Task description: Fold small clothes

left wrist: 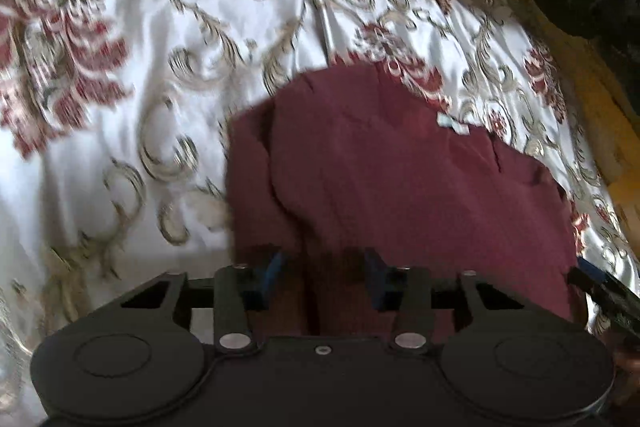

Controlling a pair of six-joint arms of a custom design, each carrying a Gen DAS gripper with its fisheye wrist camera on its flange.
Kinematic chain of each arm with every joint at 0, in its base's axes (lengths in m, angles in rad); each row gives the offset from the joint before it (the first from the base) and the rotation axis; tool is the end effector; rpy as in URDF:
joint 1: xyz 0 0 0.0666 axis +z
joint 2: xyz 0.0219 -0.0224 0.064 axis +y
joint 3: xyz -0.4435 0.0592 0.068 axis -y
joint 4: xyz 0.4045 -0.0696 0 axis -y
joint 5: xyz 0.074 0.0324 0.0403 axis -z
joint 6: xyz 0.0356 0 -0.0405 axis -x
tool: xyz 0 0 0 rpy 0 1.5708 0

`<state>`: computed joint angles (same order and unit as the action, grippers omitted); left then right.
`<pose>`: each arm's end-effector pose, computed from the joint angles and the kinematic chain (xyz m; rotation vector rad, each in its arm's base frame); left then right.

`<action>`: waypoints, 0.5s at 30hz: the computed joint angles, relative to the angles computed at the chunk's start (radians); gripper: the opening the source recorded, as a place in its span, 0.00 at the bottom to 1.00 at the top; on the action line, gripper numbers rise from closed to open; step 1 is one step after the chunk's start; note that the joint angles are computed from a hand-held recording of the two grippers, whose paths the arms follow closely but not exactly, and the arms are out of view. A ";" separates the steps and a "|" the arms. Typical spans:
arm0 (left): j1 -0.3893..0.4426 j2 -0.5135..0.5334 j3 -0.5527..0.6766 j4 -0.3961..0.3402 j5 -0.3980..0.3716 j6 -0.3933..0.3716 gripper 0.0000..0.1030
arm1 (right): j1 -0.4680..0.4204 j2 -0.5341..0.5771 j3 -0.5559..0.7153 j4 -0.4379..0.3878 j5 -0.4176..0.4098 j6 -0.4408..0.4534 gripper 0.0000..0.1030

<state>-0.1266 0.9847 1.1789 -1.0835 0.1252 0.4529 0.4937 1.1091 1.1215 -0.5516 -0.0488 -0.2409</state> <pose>0.2959 -0.0425 0.5307 -0.3503 2.4694 -0.4024 0.3372 0.1830 0.5065 -0.3002 2.1269 0.4862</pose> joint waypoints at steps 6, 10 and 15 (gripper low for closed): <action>-0.034 -0.013 -0.018 0.044 -0.033 0.039 0.06 | -0.020 0.024 -0.007 0.057 -0.026 -0.043 0.58; -0.097 -0.025 -0.013 0.058 -0.139 0.001 0.05 | -0.012 0.027 -0.014 0.100 0.014 0.010 0.55; -0.084 -0.031 -0.023 0.053 -0.147 0.063 0.05 | -0.016 0.063 0.001 0.100 0.007 0.044 0.39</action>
<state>-0.2105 0.9532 1.1557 -1.0305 -0.0221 0.5163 0.4775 1.1717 1.1221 -0.4520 -0.0418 -0.1972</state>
